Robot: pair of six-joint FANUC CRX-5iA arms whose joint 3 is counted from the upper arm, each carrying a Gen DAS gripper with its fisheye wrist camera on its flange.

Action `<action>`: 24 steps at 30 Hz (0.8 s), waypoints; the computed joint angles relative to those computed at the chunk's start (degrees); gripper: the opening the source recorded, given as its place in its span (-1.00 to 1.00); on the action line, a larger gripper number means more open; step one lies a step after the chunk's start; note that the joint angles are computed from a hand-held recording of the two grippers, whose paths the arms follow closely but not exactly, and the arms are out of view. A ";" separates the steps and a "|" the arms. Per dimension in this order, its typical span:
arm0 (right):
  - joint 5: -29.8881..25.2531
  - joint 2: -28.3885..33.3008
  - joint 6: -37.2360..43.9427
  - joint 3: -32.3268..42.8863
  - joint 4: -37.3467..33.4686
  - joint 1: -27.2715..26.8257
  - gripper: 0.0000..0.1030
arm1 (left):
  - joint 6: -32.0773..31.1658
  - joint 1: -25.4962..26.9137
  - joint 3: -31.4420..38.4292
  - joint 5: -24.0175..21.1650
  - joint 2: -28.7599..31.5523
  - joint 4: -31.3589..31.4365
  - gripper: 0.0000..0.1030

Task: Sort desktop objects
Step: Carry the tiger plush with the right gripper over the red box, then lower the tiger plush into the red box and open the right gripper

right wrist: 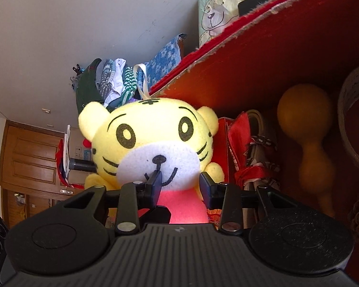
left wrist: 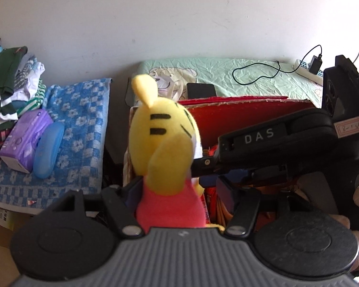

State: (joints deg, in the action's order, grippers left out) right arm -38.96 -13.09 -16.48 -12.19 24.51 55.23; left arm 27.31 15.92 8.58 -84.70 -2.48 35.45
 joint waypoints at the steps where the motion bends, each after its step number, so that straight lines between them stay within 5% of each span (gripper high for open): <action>1: -0.51 0.06 0.21 0.16 0.08 -0.08 -0.16 | 0.15 -0.24 0.02 0.18 -0.08 -0.32 0.32; 13: -5.61 -1.44 -3.87 -0.91 6.18 2.11 -0.04 | 2.86 -0.90 -0.22 3.58 -4.01 -4.81 0.62; 17: -9.23 -0.66 -4.65 -0.07 9.12 3.92 0.19 | 3.93 -1.26 -0.48 5.29 -5.40 -7.01 0.63; 24: -15.76 0.18 -5.90 1.14 12.84 7.41 0.20 | 7.51 -1.25 0.11 6.41 -6.63 -10.50 0.63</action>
State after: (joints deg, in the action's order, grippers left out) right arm -54.72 -12.90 -22.38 -11.05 37.34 62.65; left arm 34.82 14.67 8.69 -78.29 -9.11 24.96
